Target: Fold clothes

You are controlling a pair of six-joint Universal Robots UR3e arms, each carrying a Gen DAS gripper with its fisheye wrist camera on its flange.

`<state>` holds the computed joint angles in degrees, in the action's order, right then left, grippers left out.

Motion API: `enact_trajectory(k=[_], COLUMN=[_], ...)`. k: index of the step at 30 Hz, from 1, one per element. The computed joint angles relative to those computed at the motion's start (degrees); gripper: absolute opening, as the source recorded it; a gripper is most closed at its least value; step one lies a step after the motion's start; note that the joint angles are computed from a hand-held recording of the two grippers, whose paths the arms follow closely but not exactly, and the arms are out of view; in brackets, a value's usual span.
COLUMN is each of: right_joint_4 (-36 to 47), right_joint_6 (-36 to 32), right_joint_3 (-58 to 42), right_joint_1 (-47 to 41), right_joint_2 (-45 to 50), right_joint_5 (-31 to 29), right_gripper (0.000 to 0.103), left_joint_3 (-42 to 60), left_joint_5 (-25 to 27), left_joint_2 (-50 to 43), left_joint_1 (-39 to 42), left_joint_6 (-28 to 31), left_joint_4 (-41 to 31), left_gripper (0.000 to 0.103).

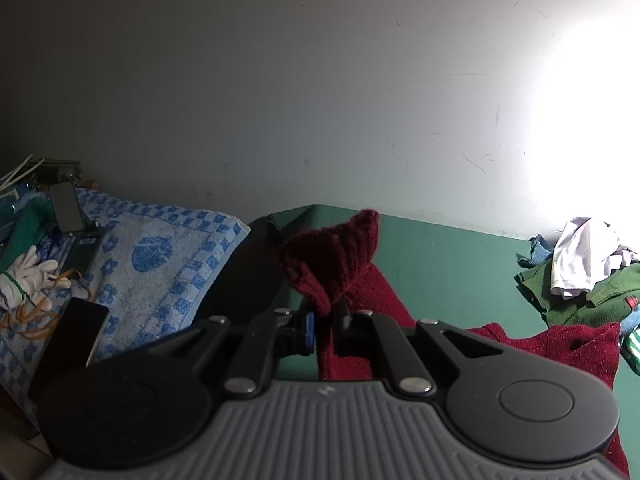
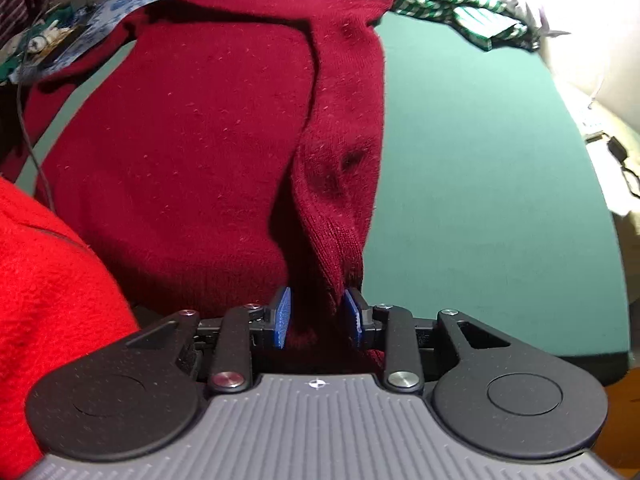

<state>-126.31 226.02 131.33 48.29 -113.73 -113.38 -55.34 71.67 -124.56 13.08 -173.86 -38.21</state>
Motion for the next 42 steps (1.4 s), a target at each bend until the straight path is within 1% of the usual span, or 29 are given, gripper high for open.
enact_trajectory(k=[4,6,7,8,9,10,14,18,22,27,30,31,32,33,34,37,39,42], right_joint_4=[3.19,3.30,3.29,3.29,3.35,3.21,2.27,-1.70,-6.01,-6.45,-7.06,-8.21,-9.14,-9.43,-9.24,-8.25,-8.32,-14.46], right_joint_6=[3.86,3.36,2.79,1.66,0.84,0.55,-0.35,-2.97,-4.62,-8.20,-9.55,-9.58,-9.72,-10.10,-10.69,-13.45,-14.47,-14.14], right_joint_3=[-0.56,0.12,0.39,0.60,0.81,0.89,0.45,0.64,0.63,-1.17,0.01,0.90,1.72,2.47,3.25,5.59,5.42,4.25], right_joint_1=[1.40,0.33,-0.37,-1.38,-2.23,-2.66,-4.48,-7.26,-8.02,-9.18,-10.31,-10.81,-11.40,-12.26,-13.37,-18.01,-19.29,-16.25], right_joint_2=[-1.22,-0.94,-0.85,-1.16,-2.03,-3.05,-6.44,-6.81,-2.71,2.47,3.20,2.78,2.25,1.29,-0.35,-8.02,-10.77,-6.15], right_joint_5=[-2.44,-1.78,-1.13,0.35,2.10,3.27,6.99,13.05,17.24,21.08,23.01,23.69,24.50,25.64,26.98,30.97,30.55,23.86], right_gripper=[0.032,0.032,0.029,0.013,0.006,0.005,0.005,0.005,0.005,0.005,0.005,0.006,0.010,0.012,0.017,0.017,0.018,0.020], left_joint_3=[-0.62,-0.41,-0.34,-0.29,-0.46,-0.35,0.56,1.92,3.28,4.96,5.55,6.00,6.56,7.24,7.93,10.39,12.60,15.92], left_joint_5=[-0.35,-0.39,-0.47,-0.53,-0.47,-0.49,-0.48,-0.29,0.25,1.17,1.90,2.32,2.74,3.16,3.54,3.76,3.88,3.41], left_joint_2=[0.64,0.63,0.67,0.72,0.85,0.86,0.71,0.31,0.02,-0.52,-1.29,-1.80,-2.37,-2.94,-3.51,-4.87,-5.80,-6.72], left_joint_1=[0.14,0.15,0.14,0.13,0.08,0.08,0.10,0.18,0.17,0.35,0.36,0.19,0.00,-0.25,-0.49,-0.68,-0.74,-0.74], left_joint_6=[0.40,0.27,0.22,0.19,0.35,0.49,0.64,0.81,1.10,1.23,1.42,1.50,1.57,1.60,1.61,1.35,1.33,1.19], left_joint_4=[0.39,0.27,0.26,0.30,0.65,0.69,0.32,-0.19,-0.44,-0.35,-0.28,-0.50,-0.79,-1.18,-1.58,-2.93,-4.03,-5.39], left_gripper=[0.004,0.004,0.004,0.004,0.004,0.004,0.004,0.004,0.004,0.004,0.004,0.004,0.004,0.004,0.004,0.004,0.004,0.005])
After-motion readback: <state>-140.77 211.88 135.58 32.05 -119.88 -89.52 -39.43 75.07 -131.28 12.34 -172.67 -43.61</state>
